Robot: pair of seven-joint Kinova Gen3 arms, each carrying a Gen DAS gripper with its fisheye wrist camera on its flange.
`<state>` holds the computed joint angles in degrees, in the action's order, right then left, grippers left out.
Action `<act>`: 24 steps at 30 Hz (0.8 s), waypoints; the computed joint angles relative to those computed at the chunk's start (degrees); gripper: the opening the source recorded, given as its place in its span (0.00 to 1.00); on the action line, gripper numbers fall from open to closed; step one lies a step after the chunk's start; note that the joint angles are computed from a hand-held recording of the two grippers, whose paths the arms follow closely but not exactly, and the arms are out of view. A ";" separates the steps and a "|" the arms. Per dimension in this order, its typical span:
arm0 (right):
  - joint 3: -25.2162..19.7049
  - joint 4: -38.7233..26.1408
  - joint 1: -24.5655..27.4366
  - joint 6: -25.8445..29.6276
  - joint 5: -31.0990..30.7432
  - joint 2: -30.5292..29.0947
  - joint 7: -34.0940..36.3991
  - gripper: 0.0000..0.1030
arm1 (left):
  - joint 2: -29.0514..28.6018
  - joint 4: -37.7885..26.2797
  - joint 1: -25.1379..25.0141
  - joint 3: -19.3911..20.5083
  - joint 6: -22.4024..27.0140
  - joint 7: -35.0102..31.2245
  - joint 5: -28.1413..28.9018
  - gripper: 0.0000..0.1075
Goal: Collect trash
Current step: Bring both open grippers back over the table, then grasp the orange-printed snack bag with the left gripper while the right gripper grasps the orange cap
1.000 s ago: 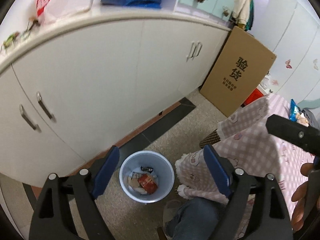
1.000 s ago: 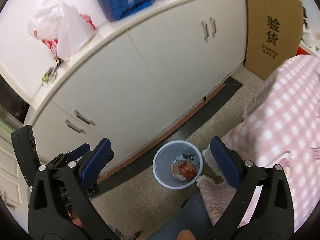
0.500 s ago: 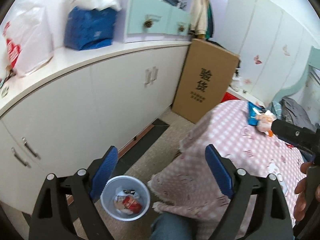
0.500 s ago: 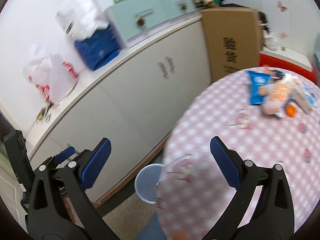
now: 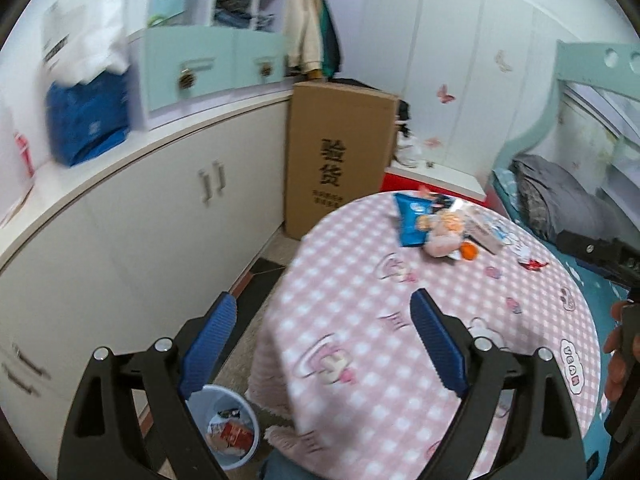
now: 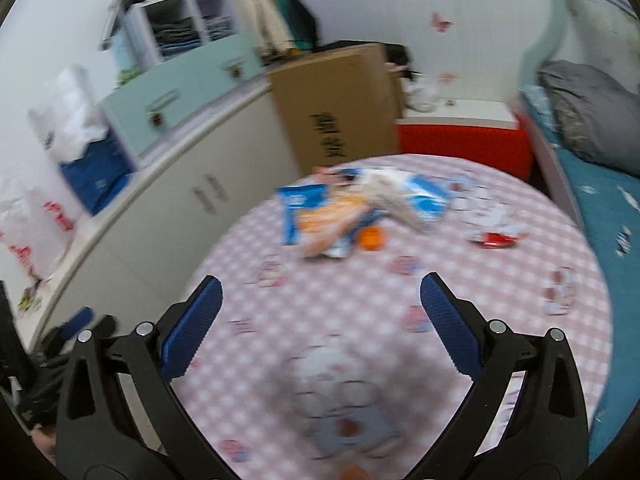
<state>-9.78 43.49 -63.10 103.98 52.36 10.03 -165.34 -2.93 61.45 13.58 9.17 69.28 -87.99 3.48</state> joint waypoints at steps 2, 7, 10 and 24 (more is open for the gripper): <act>-0.04 2.73 0.52 0.59 -0.28 -1.50 -1.75 0.94 | 0.84 -0.72 0.91 1.01 -0.44 0.11 -0.59 0.81; -2.06 7.91 5.03 0.82 -2.71 -3.46 -3.38 0.94 | 3.35 -2.42 3.95 2.64 -2.48 -0.20 -1.86 0.81; -2.95 11.25 8.88 -1.72 -5.79 -4.67 -4.25 0.94 | 5.70 -4.16 5.92 3.19 -3.63 -1.44 -2.08 0.81; 0.59 11.59 22.14 -12.12 -17.86 0.01 10.20 0.85 | 28.31 -29.41 17.57 -0.24 6.89 -7.18 -4.44 0.81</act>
<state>-9.19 55.08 -40.96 91.86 34.50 10.04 -155.15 25.38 32.04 31.15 8.94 76.17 -95.16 -0.97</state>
